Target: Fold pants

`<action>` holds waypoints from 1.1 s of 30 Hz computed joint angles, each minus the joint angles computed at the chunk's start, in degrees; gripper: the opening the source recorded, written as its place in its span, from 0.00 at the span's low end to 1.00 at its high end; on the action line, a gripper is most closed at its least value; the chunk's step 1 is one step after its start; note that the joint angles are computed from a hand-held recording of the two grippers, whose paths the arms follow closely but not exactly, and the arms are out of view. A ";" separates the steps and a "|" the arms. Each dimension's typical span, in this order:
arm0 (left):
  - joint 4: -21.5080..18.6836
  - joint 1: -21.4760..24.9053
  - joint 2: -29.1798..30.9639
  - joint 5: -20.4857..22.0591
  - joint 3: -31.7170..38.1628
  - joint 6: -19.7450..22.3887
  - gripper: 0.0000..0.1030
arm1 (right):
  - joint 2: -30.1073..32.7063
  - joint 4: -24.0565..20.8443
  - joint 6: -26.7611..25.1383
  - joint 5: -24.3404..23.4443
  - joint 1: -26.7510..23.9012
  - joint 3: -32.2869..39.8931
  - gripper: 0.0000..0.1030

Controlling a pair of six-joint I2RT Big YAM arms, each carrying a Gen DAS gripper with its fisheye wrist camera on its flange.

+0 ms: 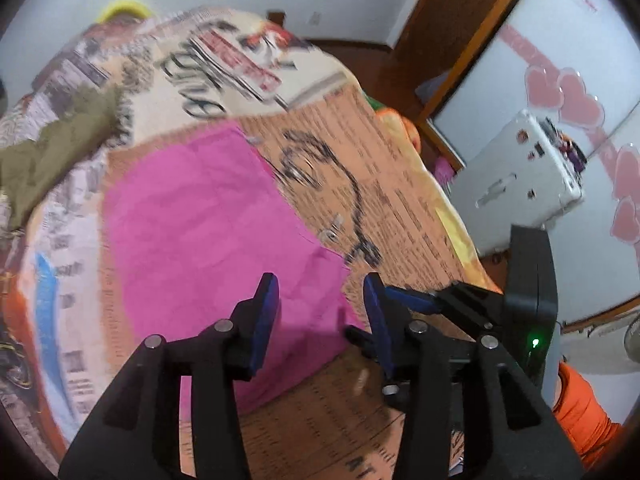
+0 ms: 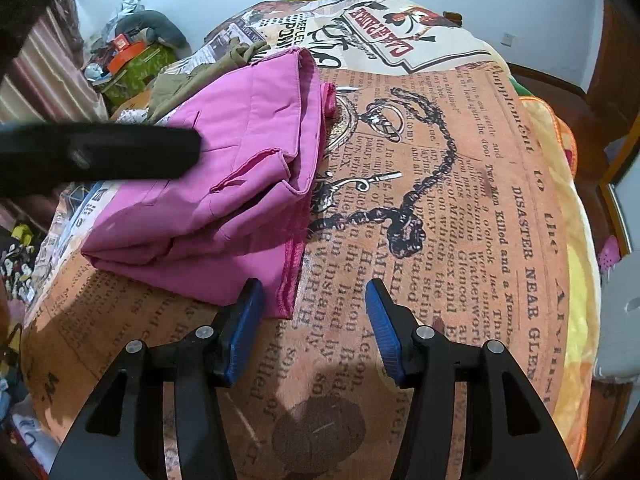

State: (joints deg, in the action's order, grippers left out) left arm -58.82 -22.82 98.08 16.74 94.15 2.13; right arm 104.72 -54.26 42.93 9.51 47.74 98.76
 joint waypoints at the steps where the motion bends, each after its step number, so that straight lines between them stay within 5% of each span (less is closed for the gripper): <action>1: 0.48 0.51 -0.46 -0.65 -0.05 -0.10 0.46 | -0.22 -0.05 0.20 0.20 0.06 0.03 0.48; 7: 4.99 5.38 -2.81 -8.70 -1.55 0.51 0.51 | -1.76 1.05 0.74 2.28 0.41 1.07 0.48; 11: 5.92 8.72 -2.93 -9.84 -2.63 0.20 0.51 | -1.10 2.42 -0.18 4.15 0.70 3.64 0.61; 17: 6.78 11.66 -0.44 -11.20 -1.42 -0.06 0.56 | 3.29 1.22 -0.44 3.57 0.88 9.02 0.61; 25: 2.67 13.20 9.33 -11.23 8.58 1.02 0.57 | 8.88 -5.03 0.08 -0.08 0.23 15.13 0.61; 33: -3.01 11.41 21.68 -13.10 24.72 4.32 0.60 | 8.62 -5.08 -3.77 -1.61 -0.15 13.84 0.61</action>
